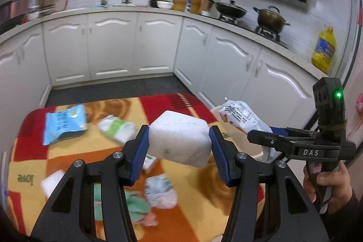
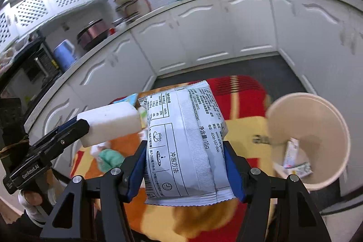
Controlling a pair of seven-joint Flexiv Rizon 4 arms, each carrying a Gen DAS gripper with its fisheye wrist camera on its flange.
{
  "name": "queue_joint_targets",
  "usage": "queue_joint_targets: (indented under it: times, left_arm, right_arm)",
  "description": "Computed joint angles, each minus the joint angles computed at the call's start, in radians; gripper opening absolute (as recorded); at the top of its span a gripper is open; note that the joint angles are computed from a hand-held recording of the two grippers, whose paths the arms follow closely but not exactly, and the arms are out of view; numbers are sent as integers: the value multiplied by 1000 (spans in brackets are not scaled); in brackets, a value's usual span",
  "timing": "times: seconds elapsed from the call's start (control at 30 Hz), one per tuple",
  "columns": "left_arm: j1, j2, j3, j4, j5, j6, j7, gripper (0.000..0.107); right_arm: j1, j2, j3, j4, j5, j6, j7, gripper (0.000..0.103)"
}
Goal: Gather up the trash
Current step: 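Carry the foam block and sachet over the cream bin with both tools, then open both tools to drop the foam block and sachet into the bin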
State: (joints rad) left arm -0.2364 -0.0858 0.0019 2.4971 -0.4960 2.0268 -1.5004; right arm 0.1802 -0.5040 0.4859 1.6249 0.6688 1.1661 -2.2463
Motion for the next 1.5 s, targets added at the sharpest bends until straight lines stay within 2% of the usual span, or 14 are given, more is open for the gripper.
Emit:
queue_joint_targets:
  times: [0.07,0.23,0.43,0.53,0.83,1.03,1.23,1.3,1.37,1.5]
  left_arm:
    - [11,-25,-13,-40,33,-29,-20,52]
    - [-18,-100,-14,-142,49,-80,-11,52]
    - [84,-198,-102,-273,186,-169,-110,52]
    - [93,-255,-115,-346,218,-205,-134,52]
    - [-15,-413,-6,-535,224,-305,-166,53]
    - [-24,-458,7,-586,238,-334,-182,53]
    - [-8,-480,-4,-616,245,-367,-193,56]
    - [-1,-481,-10,-619,246,-380,-197,59]
    - [15,-480,-27,-614,249,-382,-196,70]
    - [29,-472,-39,-604,251,-390,-201,71]
  right_arm:
    - [-9,1,-18,7,-1,17,12,61]
    - [-34,-14,-53,7,-19,41,63,61]
    - [-29,-58,-114,9,-120,87,192,62]
    - [-34,-97,-133,-1,-181,96,265,62]
    - [-58,-211,-142,-73,-338,82,421,62]
    - [-62,-246,-135,-93,-407,86,480,62]
    - [-29,-273,-176,-100,-488,111,564,67]
    - [-12,-281,-199,-105,-521,103,604,77]
    - [-12,-290,-207,-106,-545,100,630,78]
    - [-30,-293,-193,-101,-565,84,653,78]
